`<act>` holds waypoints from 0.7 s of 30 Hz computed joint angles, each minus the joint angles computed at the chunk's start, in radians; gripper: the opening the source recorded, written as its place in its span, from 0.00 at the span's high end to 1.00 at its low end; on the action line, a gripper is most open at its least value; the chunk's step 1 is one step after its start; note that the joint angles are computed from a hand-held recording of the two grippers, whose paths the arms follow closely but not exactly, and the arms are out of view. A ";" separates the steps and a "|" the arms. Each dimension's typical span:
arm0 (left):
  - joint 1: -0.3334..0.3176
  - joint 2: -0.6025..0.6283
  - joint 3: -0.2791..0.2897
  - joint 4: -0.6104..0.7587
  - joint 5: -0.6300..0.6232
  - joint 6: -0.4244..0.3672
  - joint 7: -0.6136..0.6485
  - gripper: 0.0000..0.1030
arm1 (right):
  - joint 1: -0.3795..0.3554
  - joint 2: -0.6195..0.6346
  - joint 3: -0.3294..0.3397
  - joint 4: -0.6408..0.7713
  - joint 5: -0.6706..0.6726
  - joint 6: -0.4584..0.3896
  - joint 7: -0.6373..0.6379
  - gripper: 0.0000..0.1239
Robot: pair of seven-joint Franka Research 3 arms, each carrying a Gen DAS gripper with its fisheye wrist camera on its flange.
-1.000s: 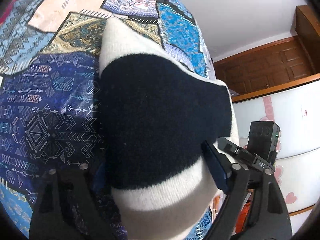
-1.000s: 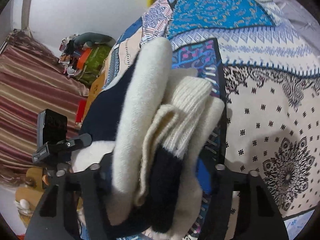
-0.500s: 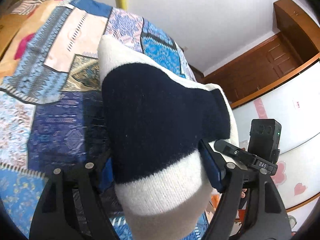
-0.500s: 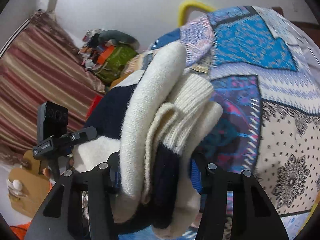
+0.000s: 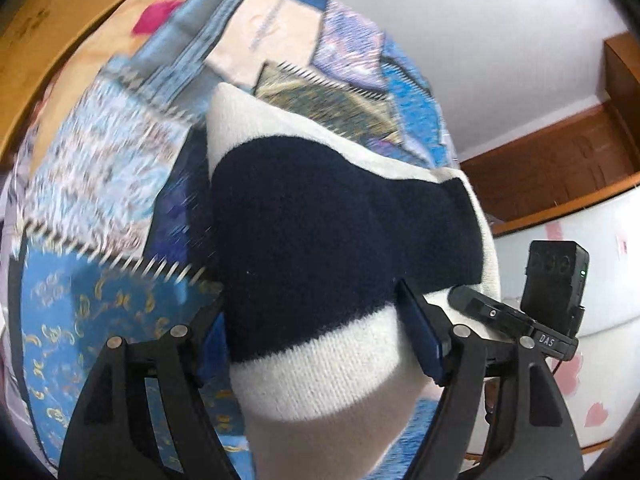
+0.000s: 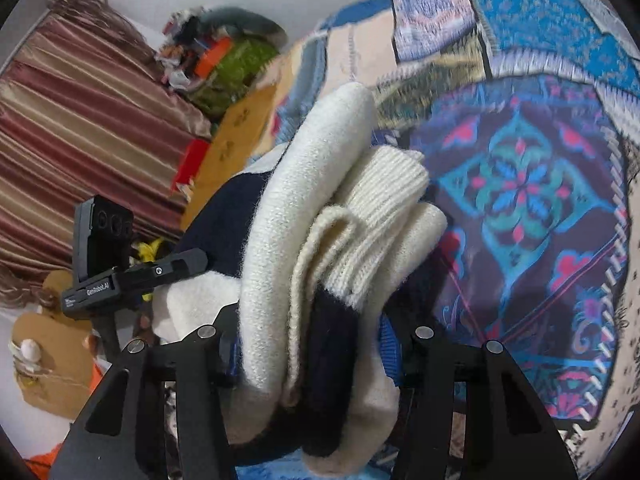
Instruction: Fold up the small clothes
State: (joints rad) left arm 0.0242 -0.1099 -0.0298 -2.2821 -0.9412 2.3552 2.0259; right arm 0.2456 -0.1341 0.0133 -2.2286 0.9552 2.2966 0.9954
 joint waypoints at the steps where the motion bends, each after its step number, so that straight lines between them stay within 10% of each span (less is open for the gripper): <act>1: 0.002 0.005 0.003 -0.007 -0.011 -0.001 0.008 0.26 | 0.000 0.007 0.000 0.000 0.001 0.006 -0.005 0.60; 11: 0.019 0.023 -0.011 -0.040 -0.094 0.034 0.066 0.19 | -0.002 -0.041 0.005 -0.049 -0.044 0.044 -0.004 0.51; 21: -0.038 -0.232 0.002 -0.200 0.104 0.248 -0.038 0.19 | 0.038 -0.272 0.013 -0.175 -0.158 0.264 0.018 0.51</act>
State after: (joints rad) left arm -0.0133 -0.3416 -0.0281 -2.4824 -0.8367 2.6035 1.9883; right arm 0.2838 -0.4065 0.0265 -2.4037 0.7969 2.5605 1.0138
